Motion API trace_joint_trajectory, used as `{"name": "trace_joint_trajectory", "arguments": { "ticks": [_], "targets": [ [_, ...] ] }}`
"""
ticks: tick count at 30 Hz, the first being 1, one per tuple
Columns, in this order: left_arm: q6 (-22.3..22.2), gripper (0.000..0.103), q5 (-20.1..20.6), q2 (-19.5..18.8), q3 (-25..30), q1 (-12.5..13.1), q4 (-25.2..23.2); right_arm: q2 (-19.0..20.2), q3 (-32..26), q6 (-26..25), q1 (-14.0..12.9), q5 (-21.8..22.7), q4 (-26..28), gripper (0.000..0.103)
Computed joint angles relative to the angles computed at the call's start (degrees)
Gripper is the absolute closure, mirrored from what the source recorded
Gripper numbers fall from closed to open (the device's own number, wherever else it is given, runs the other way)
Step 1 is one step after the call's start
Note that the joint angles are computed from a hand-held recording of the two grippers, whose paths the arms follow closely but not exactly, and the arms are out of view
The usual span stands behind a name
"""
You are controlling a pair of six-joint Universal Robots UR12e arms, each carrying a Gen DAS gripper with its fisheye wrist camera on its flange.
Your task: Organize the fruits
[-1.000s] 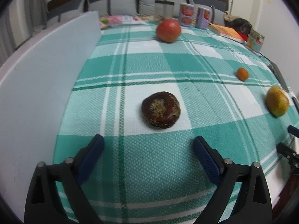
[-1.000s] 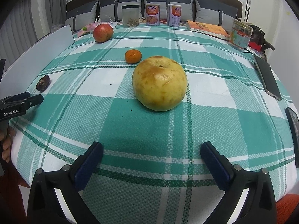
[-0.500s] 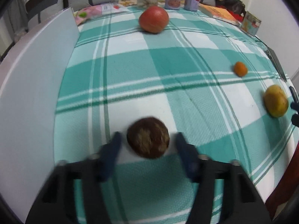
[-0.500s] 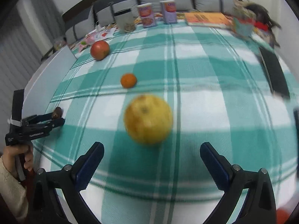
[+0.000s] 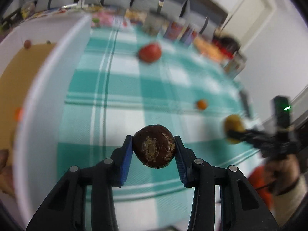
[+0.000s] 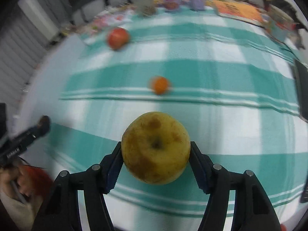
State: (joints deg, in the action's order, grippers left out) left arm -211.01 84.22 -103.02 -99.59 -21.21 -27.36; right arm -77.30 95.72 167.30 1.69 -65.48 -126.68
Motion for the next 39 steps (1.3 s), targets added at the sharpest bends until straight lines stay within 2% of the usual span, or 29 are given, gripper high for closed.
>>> {"name": "trace_joint_trajectory", "arguments": {
  "ticks": [2,4,6,9,12,14,16,19,22,24,25,29,30,34,36,39],
  "targets": [
    [-0.61,0.06,0.48,2.93,-1.08,1.12,2.1,0.41,-2.21,-1.43,1.57,3.85,1.36,0.038],
    [-1.12,0.06,1.93,5.9,-2.05,2.71,2.92,1.37,-5.42,-3.85,4.27,7.66,3.12,0.038],
    [-1.85,0.06,4.01,8.35,-2.92,4.72,2.26,2.76,-8.72,-6.38,7.23,10.02,4.76,0.038],
    [-3.26,0.06,10.08,10.69,-4.17,8.12,-2.0,5.82,-14.04,-10.06,12.41,11.01,5.46,0.038],
    [-7.25,0.06,12.0,10.95,-5.52,11.52,-7.59,9.61,-19.02,-12.66,17.14,9.47,6.21,0.038],
    [-9.25,0.06,11.71,10.06,-6.17,13.61,-11.73,12.96,-23.21,-13.85,19.81,6.45,8.43,0.038],
    [-9.78,0.06,11.41,9.05,-6.02,14.55,-15.1,15.97,-26.77,-14.72,22.07,2.03,11.28,0.038],
    [-10.24,0.06,10.36,7.43,-5.59,15.41,-18.97,18.9,-29.3,-15.32,24.42,-5.7,11.98,0.038],
    [-10.49,0.057,10.44,6.77,-5.35,15.31,-20.43,19.85,-29.6,-15.27,24.96,-8.28,11.27,0.038],
    [-10.28,0.039,11.13,6.7,-5.08,15.07,-21.08,20.04,-29.6,-14.29,24.69,-7.96,9.85,0.032],
    [-10.37,0.028,12.41,6.69,-4.84,14.73,-21.46,19.93,-29.65,-13.63,24.5,-7.29,9.11,0.025],
    [-10.84,0.028,17.91,7.95,-4.83,12.73,-18.14,17.6,-27.56,-10.31,22.77,-3.49,2.78,0.02],
    [-10.69,0.028,18.96,8.4,-5.02,12.25,-16.87,16.31,-26.09,-9.55,21.91,-2.75,0.06,0.015],
    [-8.94,0.02,25.29,8.64,-3.78,7.68,-11.18,11.75,-19.59,-7.85,18.87,-2.17,-9.38,0.002],
    [-7.13,0.019,26.05,8.1,-2.94,4.94,-7.68,8.7,-14.12,-7.07,16.54,-2.74,-14.72,0.001],
    [-3.94,0.018,25.01,6.32,-1.56,1.53,-3.57,4.43,-5.62,-6.58,13.05,-5.66,-20.78,0.001]
  ]
}}
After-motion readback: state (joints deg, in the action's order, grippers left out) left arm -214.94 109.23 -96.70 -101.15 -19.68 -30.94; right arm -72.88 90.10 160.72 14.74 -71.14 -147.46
